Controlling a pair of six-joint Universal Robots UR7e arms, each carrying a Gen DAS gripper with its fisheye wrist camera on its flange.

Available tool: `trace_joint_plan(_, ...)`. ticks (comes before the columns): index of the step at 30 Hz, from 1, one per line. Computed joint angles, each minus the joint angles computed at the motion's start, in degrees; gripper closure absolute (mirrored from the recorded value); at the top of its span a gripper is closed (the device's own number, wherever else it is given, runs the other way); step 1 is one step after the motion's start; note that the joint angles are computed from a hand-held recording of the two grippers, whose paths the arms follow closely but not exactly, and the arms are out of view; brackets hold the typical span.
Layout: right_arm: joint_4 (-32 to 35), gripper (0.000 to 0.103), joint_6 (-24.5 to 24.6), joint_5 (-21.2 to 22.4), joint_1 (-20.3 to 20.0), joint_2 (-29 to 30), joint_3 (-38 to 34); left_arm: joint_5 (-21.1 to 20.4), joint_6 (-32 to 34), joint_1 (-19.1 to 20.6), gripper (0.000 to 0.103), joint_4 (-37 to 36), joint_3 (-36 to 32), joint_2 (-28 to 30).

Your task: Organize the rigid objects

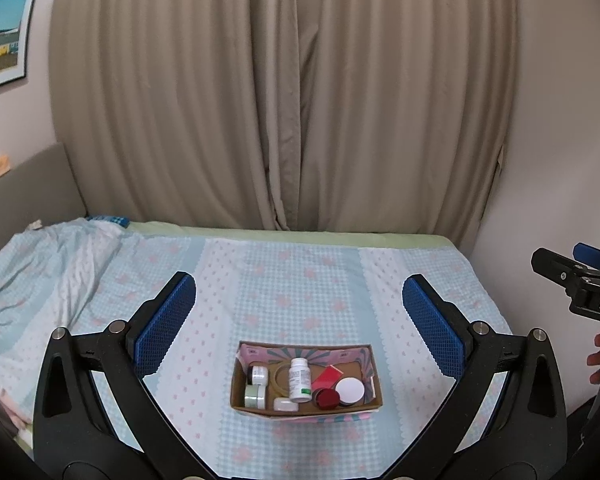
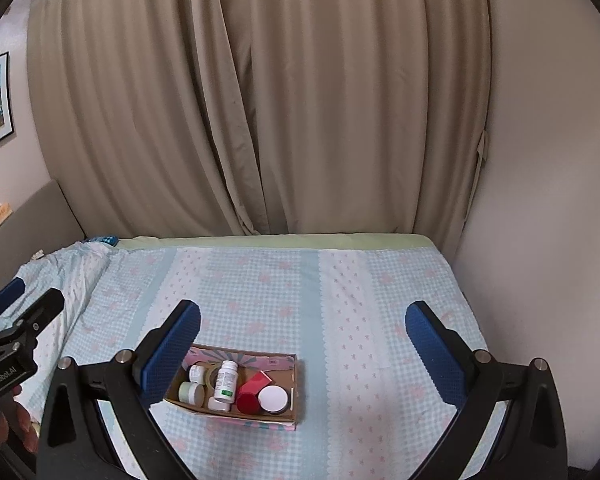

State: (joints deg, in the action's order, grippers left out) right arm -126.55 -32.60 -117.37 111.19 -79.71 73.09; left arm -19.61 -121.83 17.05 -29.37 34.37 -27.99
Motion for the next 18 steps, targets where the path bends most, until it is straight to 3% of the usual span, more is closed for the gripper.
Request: trace_joint_plan(18, -0.35, 0.001, -0.44, -0.14, 0.01, 0.03, 0.03, -0.32, -0.98, 0.12, 0.000, 2.42, -2.25, 1.08)
